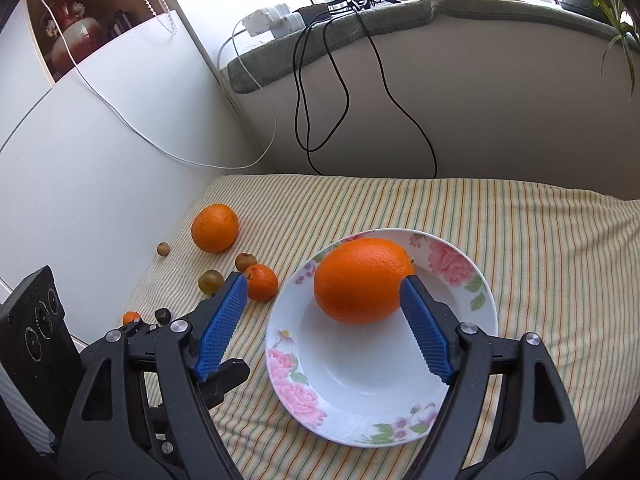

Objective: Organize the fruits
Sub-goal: 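Withdraw the open right tool from the plate, then grasp the tangerine with the left tool while the right tool grasps the dark plum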

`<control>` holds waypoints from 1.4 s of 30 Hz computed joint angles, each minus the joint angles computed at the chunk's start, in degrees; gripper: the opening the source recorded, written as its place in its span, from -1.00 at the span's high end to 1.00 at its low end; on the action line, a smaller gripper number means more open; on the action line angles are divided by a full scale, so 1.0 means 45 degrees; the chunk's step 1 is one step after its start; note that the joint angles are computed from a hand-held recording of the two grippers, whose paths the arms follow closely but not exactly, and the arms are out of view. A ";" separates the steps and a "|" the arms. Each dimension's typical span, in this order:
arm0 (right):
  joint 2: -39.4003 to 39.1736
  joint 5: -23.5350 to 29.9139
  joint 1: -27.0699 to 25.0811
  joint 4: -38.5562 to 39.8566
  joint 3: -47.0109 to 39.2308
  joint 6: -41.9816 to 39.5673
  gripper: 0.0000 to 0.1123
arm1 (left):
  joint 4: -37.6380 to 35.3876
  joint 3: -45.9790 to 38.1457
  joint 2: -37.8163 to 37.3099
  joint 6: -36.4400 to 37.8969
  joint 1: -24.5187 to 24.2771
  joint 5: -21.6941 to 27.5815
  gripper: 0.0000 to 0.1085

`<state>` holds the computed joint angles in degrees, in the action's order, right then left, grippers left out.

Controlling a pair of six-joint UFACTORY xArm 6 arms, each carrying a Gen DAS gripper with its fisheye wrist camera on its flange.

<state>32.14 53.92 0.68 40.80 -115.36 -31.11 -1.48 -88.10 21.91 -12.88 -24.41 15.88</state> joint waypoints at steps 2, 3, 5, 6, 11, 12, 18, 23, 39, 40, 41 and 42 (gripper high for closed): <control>-0.0391 -0.0196 0.0176 -0.0010 0.0467 -0.0505 -0.46 | 0.0982 0.0914 -0.0633 -0.0923 0.0229 -0.0376 -0.10; -0.0570 -0.0282 0.0287 -0.0081 0.0661 -0.0705 -0.46 | 0.1510 0.1377 -0.0954 -0.1408 0.0349 -0.0566 -0.10; -0.0866 -0.0385 0.0519 -0.0255 0.0950 -0.1013 -0.46 | 0.2681 0.2288 -0.1589 -0.2574 0.0663 -0.0877 -0.10; -0.1012 -0.0429 0.0647 -0.0273 0.1109 -0.1226 -0.46 | 0.3172 0.2643 -0.1849 -0.3116 0.0826 -0.0970 -0.10; -0.1632 -0.0629 0.1256 0.0044 0.1930 -0.2245 -0.46 | 0.5978 0.4744 -0.3441 -0.6103 0.1834 -0.1267 -0.10; -0.1689 -0.0555 0.1368 0.0109 0.2015 -0.2408 -0.46 | 0.6599 0.5077 -0.3720 -0.6729 0.2074 -0.1244 -0.10; -0.1996 -0.0510 0.2235 0.0224 0.2654 -0.3354 -0.36 | 0.8402 0.6755 -0.5058 -0.8774 0.3181 -0.1272 -0.09; -0.1849 -0.0104 0.2964 -0.0030 0.2592 -0.3619 -0.16 | 0.8552 0.7447 -0.5452 -0.9092 0.3788 -0.1430 0.02; 0.0633 0.0902 0.4747 -0.2169 -0.0039 -0.2540 0.15 | 0.5721 0.7707 -0.4730 -0.6690 0.4385 -0.2031 0.19; 0.0839 0.0918 0.4799 -0.2319 -0.0249 -0.2411 0.16 | 0.5494 0.7696 -0.4679 -0.6508 0.4393 -0.2061 0.19; 0.1010 0.0908 0.4846 -0.2465 -0.0413 -0.2291 0.18 | 0.5249 0.7685 -0.4634 -0.6301 0.4394 -0.2100 0.19; 0.1188 0.0959 0.4857 -0.2583 -0.0622 -0.2184 0.19 | 0.5149 0.7666 -0.4602 -0.6206 0.4394 -0.2114 0.19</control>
